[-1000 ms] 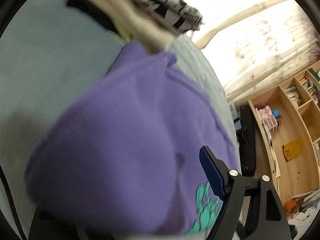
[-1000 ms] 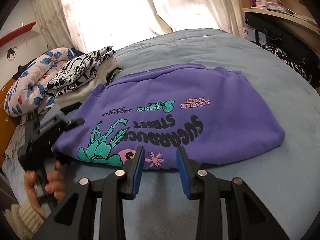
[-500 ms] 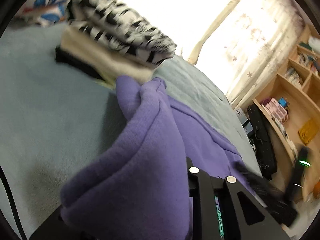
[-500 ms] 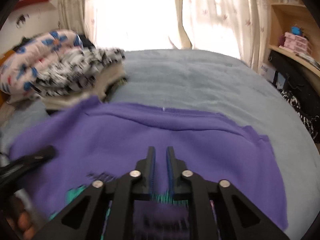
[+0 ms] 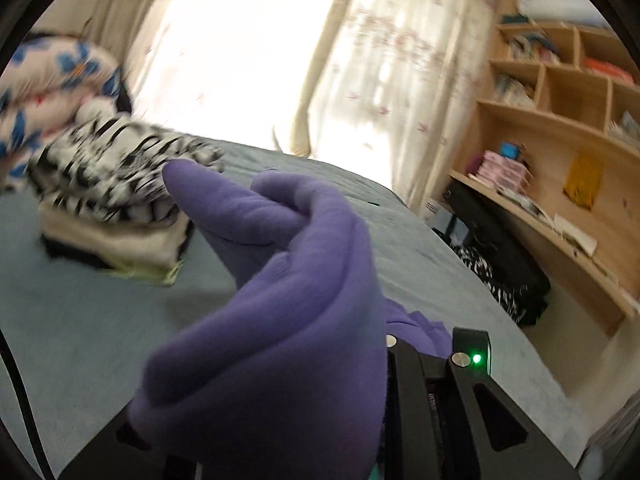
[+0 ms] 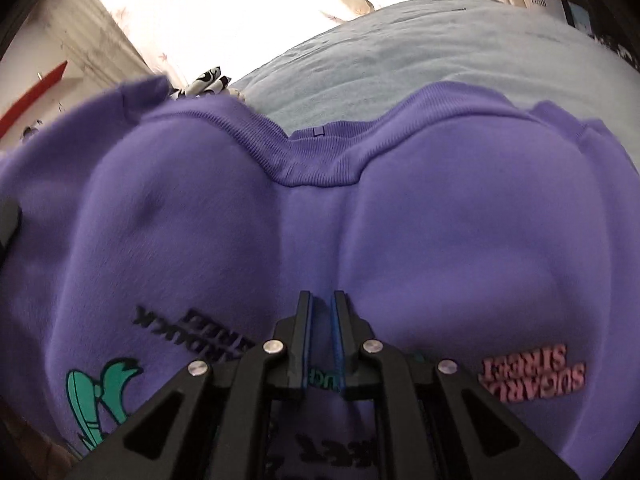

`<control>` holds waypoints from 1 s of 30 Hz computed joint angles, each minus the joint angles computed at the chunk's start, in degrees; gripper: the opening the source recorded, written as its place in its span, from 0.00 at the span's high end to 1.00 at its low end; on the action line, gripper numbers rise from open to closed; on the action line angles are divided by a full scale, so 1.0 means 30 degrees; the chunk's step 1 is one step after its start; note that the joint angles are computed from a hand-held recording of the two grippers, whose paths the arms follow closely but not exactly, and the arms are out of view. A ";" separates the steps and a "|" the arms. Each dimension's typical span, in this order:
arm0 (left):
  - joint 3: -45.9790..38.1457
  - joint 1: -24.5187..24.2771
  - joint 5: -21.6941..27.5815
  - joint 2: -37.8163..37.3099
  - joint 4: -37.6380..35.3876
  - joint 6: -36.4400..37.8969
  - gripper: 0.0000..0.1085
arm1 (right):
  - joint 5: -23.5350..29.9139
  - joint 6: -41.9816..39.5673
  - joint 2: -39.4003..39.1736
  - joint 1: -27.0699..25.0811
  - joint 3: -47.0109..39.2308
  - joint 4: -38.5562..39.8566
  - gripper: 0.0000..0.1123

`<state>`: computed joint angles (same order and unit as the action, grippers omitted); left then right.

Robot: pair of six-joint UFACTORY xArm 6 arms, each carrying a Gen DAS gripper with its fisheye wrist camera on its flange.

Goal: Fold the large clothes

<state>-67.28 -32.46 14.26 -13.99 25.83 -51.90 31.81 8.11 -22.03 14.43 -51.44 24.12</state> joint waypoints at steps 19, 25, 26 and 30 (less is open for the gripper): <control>-1.7152 -0.7369 1.0602 1.3655 -0.0439 0.7428 0.84 | 0.7268 0.2841 -1.3226 -1.1131 0.5663 -0.3532 0.91; -1.7152 -0.8561 1.0868 1.4850 0.1933 0.7026 0.84 | 0.7438 0.1842 -1.2899 -1.1896 0.6129 -0.2205 0.91; -1.6938 -0.8527 1.0638 1.4740 0.1715 0.6939 0.84 | 0.7434 0.1799 -1.2874 -1.1896 0.6171 -0.2160 0.91; -1.5638 -0.8262 0.9322 1.3879 0.1426 0.6684 0.82 | 0.8183 0.0893 -1.3110 -1.2835 0.6243 -0.1152 0.91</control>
<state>-114.19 -57.25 42.22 27.64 30.10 -31.85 56.36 10.79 -61.36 -24.07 -32.71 20.66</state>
